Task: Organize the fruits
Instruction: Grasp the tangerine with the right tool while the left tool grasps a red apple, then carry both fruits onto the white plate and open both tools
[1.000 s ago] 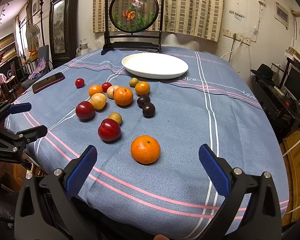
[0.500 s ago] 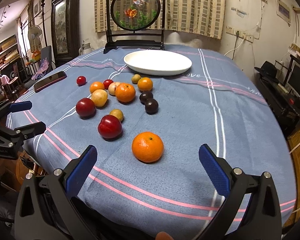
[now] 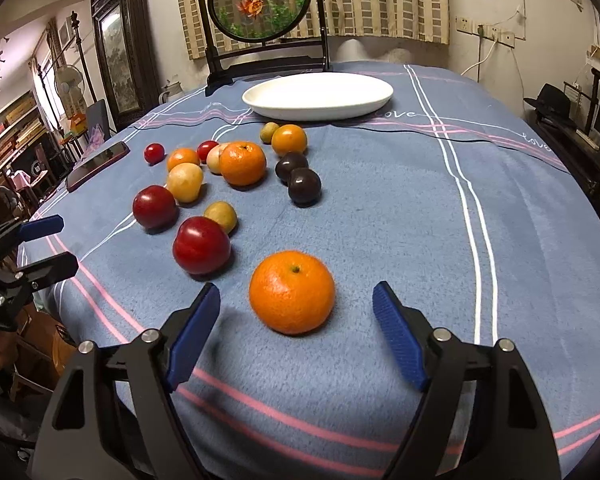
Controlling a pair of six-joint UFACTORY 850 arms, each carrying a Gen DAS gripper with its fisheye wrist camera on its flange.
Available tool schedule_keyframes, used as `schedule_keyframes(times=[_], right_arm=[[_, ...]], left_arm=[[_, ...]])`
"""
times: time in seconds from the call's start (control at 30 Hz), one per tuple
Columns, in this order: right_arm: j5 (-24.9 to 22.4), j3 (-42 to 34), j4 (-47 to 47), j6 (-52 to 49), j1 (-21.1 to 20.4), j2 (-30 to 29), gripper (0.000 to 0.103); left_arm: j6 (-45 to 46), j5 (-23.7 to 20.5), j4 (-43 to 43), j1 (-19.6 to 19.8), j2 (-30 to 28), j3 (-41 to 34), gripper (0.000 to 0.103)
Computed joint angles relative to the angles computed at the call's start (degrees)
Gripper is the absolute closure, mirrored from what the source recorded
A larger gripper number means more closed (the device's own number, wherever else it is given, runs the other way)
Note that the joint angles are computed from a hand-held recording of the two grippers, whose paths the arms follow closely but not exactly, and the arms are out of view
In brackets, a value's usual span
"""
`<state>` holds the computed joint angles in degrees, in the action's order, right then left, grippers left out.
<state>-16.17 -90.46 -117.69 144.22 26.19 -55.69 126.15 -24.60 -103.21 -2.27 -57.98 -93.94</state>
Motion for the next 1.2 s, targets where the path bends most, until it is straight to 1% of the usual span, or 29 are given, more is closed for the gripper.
schedule_keyframes(times=[0.1,0.17,0.2,0.23,0.27,0.3,0.33,0.37,0.4,0.43,0.47,0.53,0.6,0.63,0.73,0.87,1.0,1.07,1.13,1.17,1.2], right_arm=[[1.8,-0.8,-2.7,2.7,-0.8,-0.7,0.040],[3.3,-1.6,-3.2,3.2,-1.2,-1.3,0.045],[3.7,-1.9,-2.9,2.7,-1.3,-1.6,0.046],[3.4,-1.9,-4.4,3.8,-1.3,-1.6,0.048],[3.8,-1.6,-8.3,7.3,-1.3,-1.5,0.057],[4.0,-1.5,-11.0,9.9,-1.4,-1.4,0.058],[3.6,-1.5,-11.2,10.0,-1.3,-1.5,0.058],[3.1,-1.4,-11.7,10.3,-1.2,-1.5,0.058],[2.8,-1.3,-12.8,11.3,-1.2,-1.5,0.058],[2.4,-1.1,-14.6,13.0,-1.2,-1.6,0.058],[2.2,-1.1,-16.3,14.5,-1.3,-1.7,0.058],[1.8,-1.1,-19.9,17.8,-1.5,-1.8,0.058],[1.7,-1.1,-20.6,17.9,-1.5,-1.9,0.058],[1.8,-1.4,-19.2,16.3,-1.4,-2.0,0.058],[2.0,-1.7,-17.4,14.0,-1.4,-2.2,0.058],[2.2,-1.7,-19.0,15.5,-1.5,-2.2,0.058],[2.4,-1.8,-19.2,15.8,-1.5,-2.2,0.058],[2.2,-1.7,-18.8,15.4,-1.5,-2.2,0.058],[2.3,-1.7,-18.7,15.3,-1.5,-2.2,0.058],[2.3,-1.7,-18.9,15.6,-1.5,-2.2,0.058],[2.3,-1.7,-19.3,16.0,-1.5,-2.2,0.058]], left_arm=[[-2.2,-1.3,1.9,0.1,-1.1,-1.5,0.002],[-3.6,-1.5,3.1,0.0,-1.9,-2.7,0.002],[-4.6,-1.5,4.1,0.0,-2.3,-3.3,0.002],[-6.0,-1.4,5.3,-0.1,-2.7,-4.1,0.002],[-7.3,-1.2,6.5,-0.2,-3.2,-4.9,0.002],[-9.0,-1.1,8.0,-0.3,-3.9,-6.0,0.002],[-10.4,-1.2,9.3,-0.4,-4.5,-7.0,0.006],[-13.1,-1.1,11.9,-0.5,-5.4,-8.7,0.013],[-16.3,-1.1,15.1,-0.7,-6.3,-10.4,0.017],[-20.5,-1.5,19.3,-0.8,-7.4,-12.4,0.027],[-25.4,-2.0,23.7,-0.9,-8.7,-14.9,0.034],[-33.0,-3.5,30.0,-1.0,-11.1,-19.2,0.039],[-37.4,-5.4,33.3,-1.1,-12.9,-22.7,0.040],[-38.2,-5.8,33.8,-1.2,-13.4,-23.7,0.040],[-40.7,-5.7,36.2,-1.8,-14.6,-26.4,0.040],[-45.8,-5.9,41.0,-2.6,-16.8,-30.5,0.040],[-48.4,-6.2,43.9,-2.9,-17.8,-32.1,0.040],[-50.2,-6.8,45.8,-3.0,-18.5,-33.2,0.047],[-51.4,-8.3,46.6,-2.9,-19.1,-34.2,0.050],[-51.7,-9.3,46.7,-2.8,-19.5,-35.0,0.056],[-51.4,-10.0,46.4,-2.7,-19.6,-35.1,0.059]])
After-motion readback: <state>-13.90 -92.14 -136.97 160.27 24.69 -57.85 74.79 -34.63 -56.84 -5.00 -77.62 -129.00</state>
